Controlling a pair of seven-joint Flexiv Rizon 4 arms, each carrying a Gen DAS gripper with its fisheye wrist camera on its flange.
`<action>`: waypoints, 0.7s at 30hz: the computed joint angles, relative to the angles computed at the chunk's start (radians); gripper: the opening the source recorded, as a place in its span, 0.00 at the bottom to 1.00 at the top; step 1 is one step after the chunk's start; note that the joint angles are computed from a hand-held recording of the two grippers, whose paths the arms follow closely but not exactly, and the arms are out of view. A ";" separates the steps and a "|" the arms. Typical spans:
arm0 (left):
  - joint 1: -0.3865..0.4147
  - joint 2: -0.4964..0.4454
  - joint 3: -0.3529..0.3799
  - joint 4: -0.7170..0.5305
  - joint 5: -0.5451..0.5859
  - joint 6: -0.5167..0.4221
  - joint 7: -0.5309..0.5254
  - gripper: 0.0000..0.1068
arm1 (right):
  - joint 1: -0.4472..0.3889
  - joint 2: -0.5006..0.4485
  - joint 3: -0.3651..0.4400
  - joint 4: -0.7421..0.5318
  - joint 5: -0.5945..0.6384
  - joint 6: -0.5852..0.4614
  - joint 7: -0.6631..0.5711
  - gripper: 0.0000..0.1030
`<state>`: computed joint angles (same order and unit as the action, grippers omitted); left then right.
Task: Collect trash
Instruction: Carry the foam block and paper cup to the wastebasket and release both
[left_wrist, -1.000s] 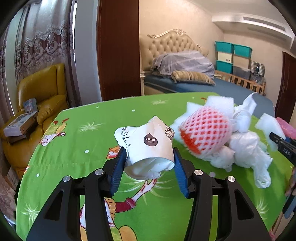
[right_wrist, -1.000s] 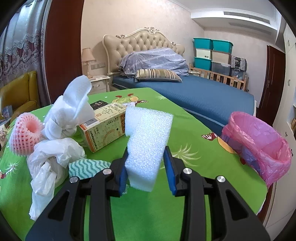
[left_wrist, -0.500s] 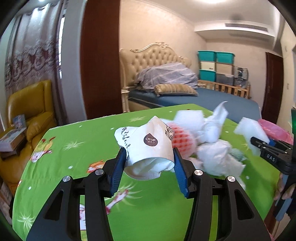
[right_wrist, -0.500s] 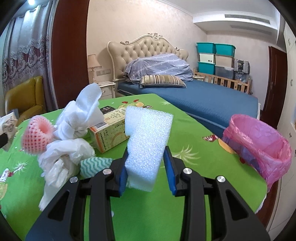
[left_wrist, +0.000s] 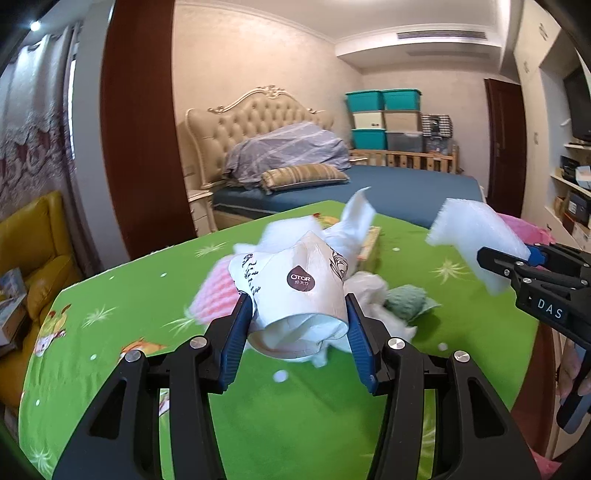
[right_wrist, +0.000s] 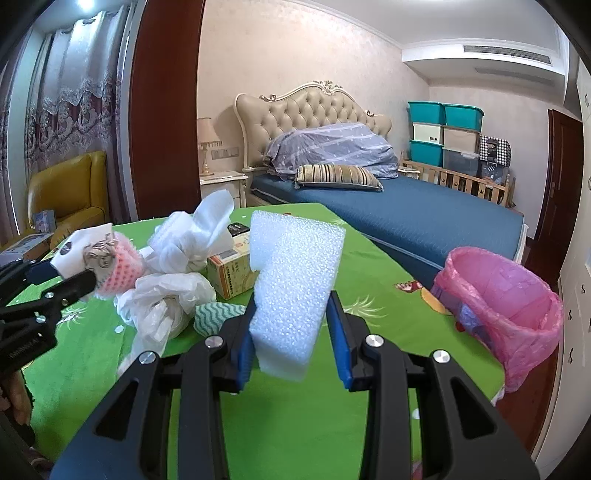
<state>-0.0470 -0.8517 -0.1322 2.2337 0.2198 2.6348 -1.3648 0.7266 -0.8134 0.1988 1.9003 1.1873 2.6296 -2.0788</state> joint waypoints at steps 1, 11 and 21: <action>-0.006 -0.002 -0.001 -0.004 0.002 0.000 0.004 0.46 | 0.001 0.004 0.001 0.006 0.001 0.005 0.001 0.34; -0.040 0.002 -0.031 -0.041 0.025 -0.034 0.021 0.46 | -0.004 0.034 0.006 0.070 -0.006 0.051 0.033 0.34; -0.041 0.009 -0.111 -0.127 0.119 -0.148 -0.024 0.46 | -0.053 0.063 0.001 0.180 -0.004 0.133 0.120 0.34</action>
<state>-0.0878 -0.8423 -0.2427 2.1063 0.3392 2.4869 -1.3891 0.6734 -0.7502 0.1995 2.0799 1.1838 2.7630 -1.9585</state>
